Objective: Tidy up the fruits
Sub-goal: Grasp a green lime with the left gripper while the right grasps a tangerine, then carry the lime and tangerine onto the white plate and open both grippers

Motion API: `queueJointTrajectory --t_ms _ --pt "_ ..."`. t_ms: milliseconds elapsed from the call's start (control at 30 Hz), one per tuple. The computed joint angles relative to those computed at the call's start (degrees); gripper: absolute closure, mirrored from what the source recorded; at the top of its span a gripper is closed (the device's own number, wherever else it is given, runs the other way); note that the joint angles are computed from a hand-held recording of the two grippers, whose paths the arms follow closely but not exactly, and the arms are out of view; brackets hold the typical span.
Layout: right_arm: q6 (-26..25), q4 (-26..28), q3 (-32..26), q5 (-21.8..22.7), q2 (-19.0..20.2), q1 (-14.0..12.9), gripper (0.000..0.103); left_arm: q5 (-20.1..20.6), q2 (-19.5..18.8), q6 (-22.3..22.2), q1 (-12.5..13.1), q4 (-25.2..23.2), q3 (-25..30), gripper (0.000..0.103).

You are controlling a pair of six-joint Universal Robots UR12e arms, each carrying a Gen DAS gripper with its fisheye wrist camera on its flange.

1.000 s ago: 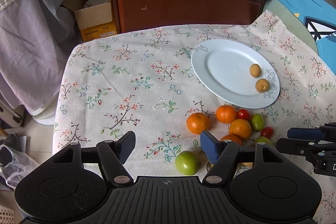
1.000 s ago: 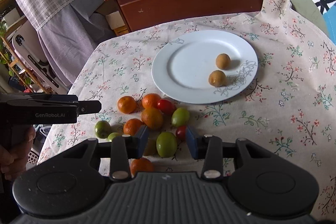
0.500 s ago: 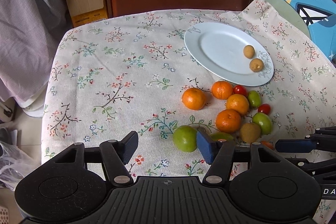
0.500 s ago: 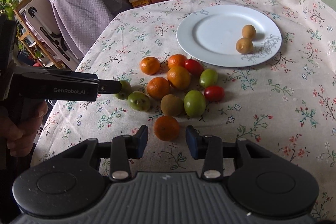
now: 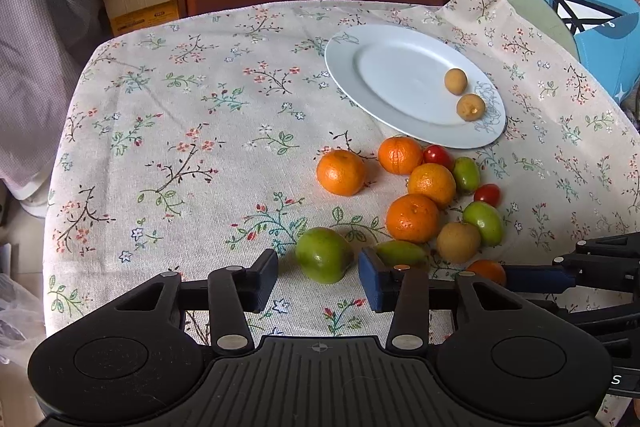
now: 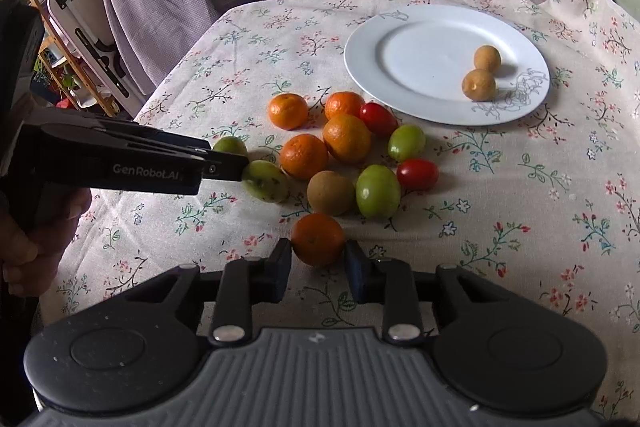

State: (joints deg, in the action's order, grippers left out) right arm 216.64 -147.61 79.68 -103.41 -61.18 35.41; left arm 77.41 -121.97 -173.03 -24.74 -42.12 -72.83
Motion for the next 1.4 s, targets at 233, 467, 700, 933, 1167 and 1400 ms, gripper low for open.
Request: queueJointTrajectory --t_ms 233,467,700,933,1167,1400 --pt "0.19 0.25 -0.18 0.38 0.03 -0.15 0.074 1.86 -0.12 2.83 -0.64 1.17 -0.25 0.072" --pt "-0.13 -1.57 -0.03 0.52 -0.22 -0.22 0.075 2.03 0.16 1.61 -0.53 3.33 -0.57 0.073" --pt "0.32 -3.82 -0.37 -2.17 -0.46 -0.5 0.075 2.06 0.27 0.85 -0.66 9.66 -0.91 0.073" --pt "1.77 -7.1 -0.63 -8.43 -0.99 -1.14 0.075 2.14 -0.97 -1.24 -0.91 14.18 1.02 0.073" --pt "3.94 -7.69 -1.02 -12.73 -0.95 -2.18 0.075 -0.24 -2.75 -2.0 -1.1 12.59 4.25 0.073" --pt "5.62 -8.1 -1.79 -12.07 -0.06 -3.5 0.075 -0.39 -5.35 -2.86 -1.47 11.96 8.3 0.073"
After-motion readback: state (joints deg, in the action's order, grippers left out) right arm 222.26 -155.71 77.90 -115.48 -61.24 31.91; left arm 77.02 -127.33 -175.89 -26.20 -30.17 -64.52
